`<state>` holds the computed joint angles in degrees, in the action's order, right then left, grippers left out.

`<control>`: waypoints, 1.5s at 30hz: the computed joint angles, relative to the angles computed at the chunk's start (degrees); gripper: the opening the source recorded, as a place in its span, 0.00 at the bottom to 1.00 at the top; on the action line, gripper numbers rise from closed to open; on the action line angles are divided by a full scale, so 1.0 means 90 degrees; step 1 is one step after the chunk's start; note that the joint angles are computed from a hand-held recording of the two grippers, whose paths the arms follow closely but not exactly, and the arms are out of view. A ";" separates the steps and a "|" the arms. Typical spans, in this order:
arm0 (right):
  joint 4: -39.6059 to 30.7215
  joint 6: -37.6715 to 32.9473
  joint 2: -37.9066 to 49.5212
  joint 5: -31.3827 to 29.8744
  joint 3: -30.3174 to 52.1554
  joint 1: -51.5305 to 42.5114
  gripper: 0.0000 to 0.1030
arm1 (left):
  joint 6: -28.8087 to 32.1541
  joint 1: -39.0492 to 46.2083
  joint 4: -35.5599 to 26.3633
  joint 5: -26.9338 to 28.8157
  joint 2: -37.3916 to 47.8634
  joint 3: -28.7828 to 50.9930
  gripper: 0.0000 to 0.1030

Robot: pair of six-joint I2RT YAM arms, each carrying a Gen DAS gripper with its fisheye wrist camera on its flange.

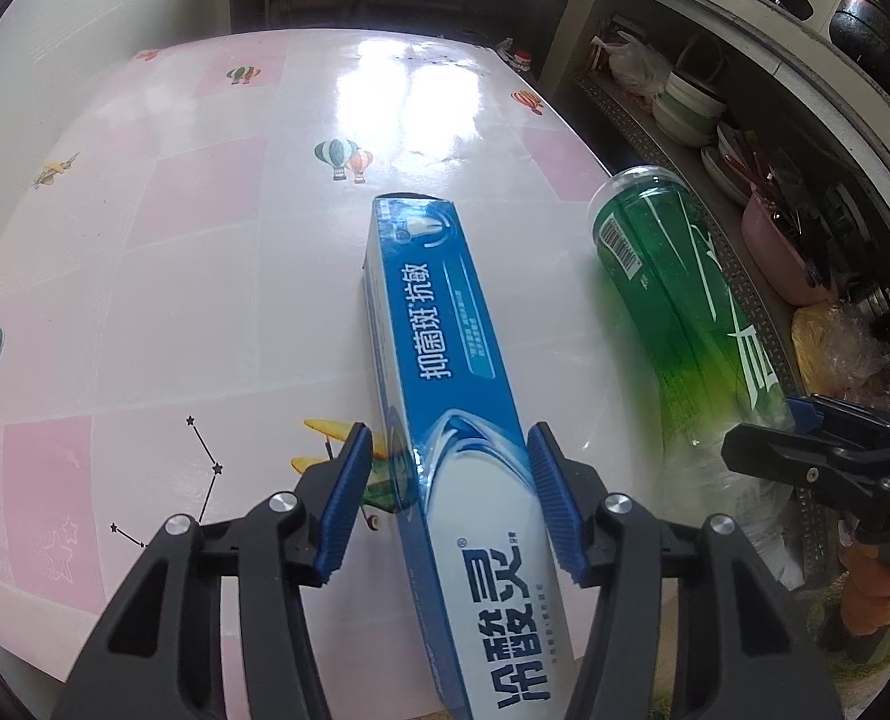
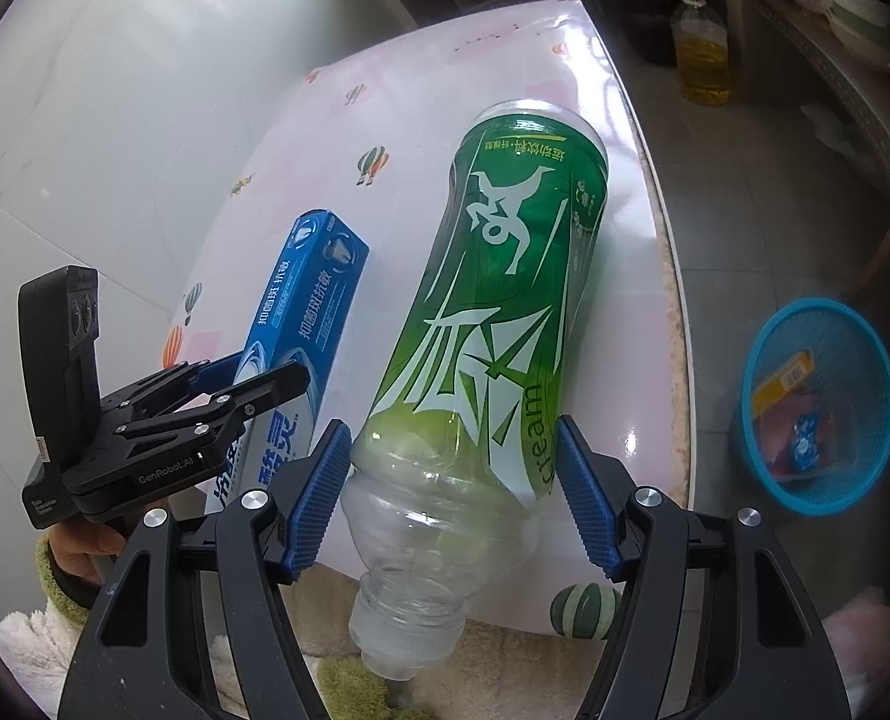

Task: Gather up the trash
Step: 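Hold the green bottle in the right tool while the left tool holds the toothpaste box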

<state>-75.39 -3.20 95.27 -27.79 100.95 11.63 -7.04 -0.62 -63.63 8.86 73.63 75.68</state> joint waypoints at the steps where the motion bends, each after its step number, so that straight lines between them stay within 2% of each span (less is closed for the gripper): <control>1: 0.0000 -0.0001 0.0017 -0.0004 0.0013 -0.0005 0.63 | 0.0039 0.0047 -0.0009 -0.0001 -0.0051 -0.0047 0.43; 16: 0.0006 0.0006 0.0030 -0.0001 0.0021 -0.0004 0.63 | 0.0020 0.0068 0.0099 -0.0227 -0.0413 -0.0303 0.36; 45: -0.0040 -0.0014 0.0032 -0.0025 0.0048 -0.0041 0.63 | 0.0025 -0.0015 0.0044 -0.0443 -0.0427 -0.0268 0.36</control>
<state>-75.75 -3.33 95.56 -28.02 101.39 11.27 -6.81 -0.75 -63.24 4.87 69.78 73.26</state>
